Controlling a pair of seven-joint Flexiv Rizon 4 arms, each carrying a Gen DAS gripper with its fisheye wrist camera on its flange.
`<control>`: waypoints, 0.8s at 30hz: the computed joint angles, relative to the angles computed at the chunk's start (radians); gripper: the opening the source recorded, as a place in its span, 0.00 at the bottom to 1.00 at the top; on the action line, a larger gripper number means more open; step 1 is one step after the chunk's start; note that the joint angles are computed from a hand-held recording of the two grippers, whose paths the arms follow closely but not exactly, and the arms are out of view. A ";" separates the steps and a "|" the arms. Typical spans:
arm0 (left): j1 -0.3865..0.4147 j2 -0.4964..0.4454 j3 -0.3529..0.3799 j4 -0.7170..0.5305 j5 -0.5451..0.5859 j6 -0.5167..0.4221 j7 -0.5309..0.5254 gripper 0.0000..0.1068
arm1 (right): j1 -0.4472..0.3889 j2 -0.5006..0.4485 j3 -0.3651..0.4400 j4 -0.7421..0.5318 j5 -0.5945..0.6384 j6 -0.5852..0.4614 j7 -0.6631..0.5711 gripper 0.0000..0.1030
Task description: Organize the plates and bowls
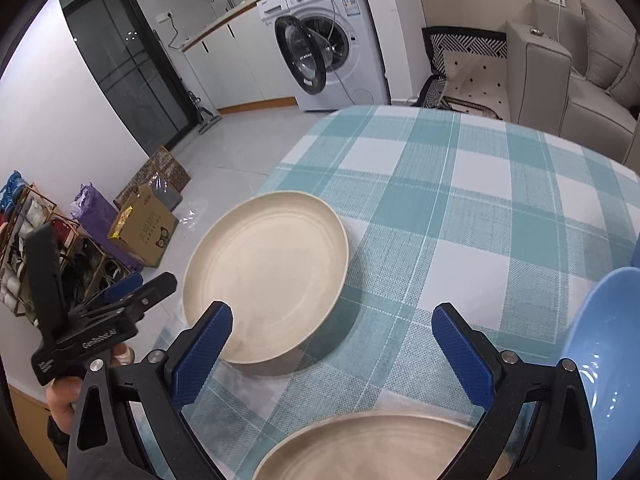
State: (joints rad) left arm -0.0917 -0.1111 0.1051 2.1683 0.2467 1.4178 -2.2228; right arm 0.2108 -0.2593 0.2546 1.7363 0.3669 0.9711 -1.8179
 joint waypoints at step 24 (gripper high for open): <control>0.048 -0.063 -0.111 0.117 -0.441 0.128 0.376 0.55 | 0.027 -0.161 0.017 -0.073 -0.124 -0.066 0.067 0.51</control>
State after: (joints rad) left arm -0.0432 -0.1745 -0.0059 2.2851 -0.1939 1.5454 -1.8469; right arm 0.2381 -0.4204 0.2716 1.6630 0.2431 0.9055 -1.7508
